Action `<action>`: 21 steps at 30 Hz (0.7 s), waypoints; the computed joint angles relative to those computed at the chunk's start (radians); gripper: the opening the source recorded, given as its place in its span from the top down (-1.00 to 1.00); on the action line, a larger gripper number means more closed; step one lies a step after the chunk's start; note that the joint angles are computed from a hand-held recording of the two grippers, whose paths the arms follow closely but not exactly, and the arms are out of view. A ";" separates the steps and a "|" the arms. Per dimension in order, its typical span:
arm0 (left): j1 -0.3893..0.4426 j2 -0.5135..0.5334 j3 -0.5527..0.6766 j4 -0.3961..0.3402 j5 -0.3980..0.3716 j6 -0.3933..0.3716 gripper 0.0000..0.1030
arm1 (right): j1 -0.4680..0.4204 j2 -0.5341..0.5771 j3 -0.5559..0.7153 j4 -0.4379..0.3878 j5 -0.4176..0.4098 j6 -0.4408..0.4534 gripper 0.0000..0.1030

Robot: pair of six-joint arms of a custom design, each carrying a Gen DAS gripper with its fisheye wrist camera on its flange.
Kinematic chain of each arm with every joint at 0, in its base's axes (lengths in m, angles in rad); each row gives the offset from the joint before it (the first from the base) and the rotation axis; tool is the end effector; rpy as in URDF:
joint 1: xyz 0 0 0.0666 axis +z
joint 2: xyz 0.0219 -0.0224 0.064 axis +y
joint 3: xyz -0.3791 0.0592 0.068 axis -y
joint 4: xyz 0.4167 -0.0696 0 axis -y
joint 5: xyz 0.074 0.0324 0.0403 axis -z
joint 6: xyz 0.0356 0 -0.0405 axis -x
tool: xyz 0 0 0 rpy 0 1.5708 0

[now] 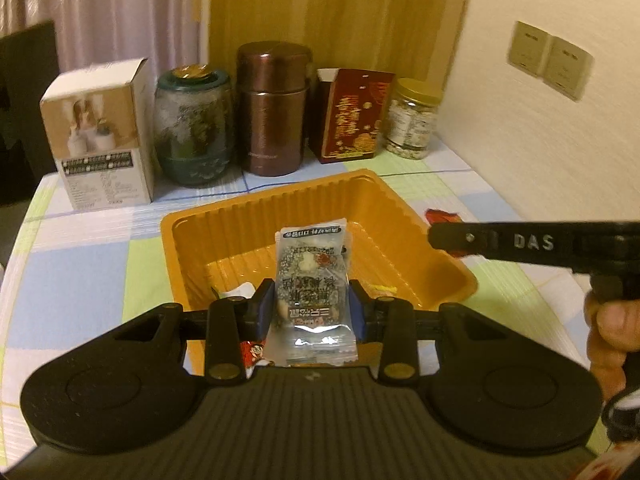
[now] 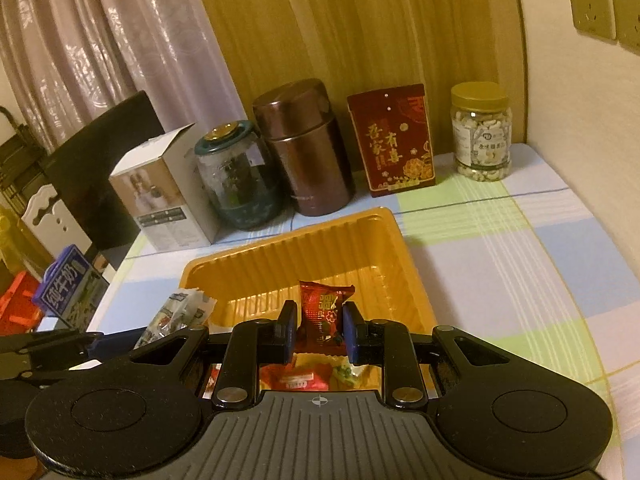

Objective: Organize snacks
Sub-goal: 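Open the left tool inside the tray while the right tool opens, releasing both packets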

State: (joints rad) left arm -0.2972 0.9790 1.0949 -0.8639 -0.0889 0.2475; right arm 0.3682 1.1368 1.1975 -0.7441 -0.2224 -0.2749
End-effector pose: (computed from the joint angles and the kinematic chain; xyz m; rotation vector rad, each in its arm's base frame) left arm 0.3458 -0.1030 0.4568 0.0126 2.3214 -0.1730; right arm 0.3932 0.1597 0.4596 -0.2291 2.2914 0.5890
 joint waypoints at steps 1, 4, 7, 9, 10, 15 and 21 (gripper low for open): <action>0.011 0.008 0.001 0.002 0.010 0.012 0.33 | 0.000 0.007 0.004 -0.001 -0.001 -0.009 0.53; 0.027 0.025 0.002 0.006 0.015 0.020 0.33 | 0.004 0.027 0.008 -0.003 0.004 -0.017 0.53; 0.037 0.035 0.001 0.010 0.023 0.027 0.33 | 0.008 0.038 0.004 -0.002 0.008 -0.022 0.52; 0.045 0.041 -0.001 0.015 0.033 0.037 0.33 | 0.008 0.043 0.001 0.002 0.007 -0.031 0.53; 0.048 0.044 -0.001 0.018 0.034 0.038 0.33 | 0.009 0.045 0.000 0.002 0.008 -0.033 0.53; 0.053 0.063 0.003 0.030 0.033 0.041 0.33 | 0.007 0.054 0.003 0.003 0.007 -0.044 0.53; 0.050 0.071 -0.005 0.045 0.012 0.062 0.28 | 0.008 0.058 0.008 0.004 0.012 -0.053 0.53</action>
State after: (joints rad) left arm -0.2470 1.0503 1.0896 -0.8185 -0.0772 0.3097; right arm 0.3759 1.1946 1.2053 -0.7403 -0.2108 -0.3284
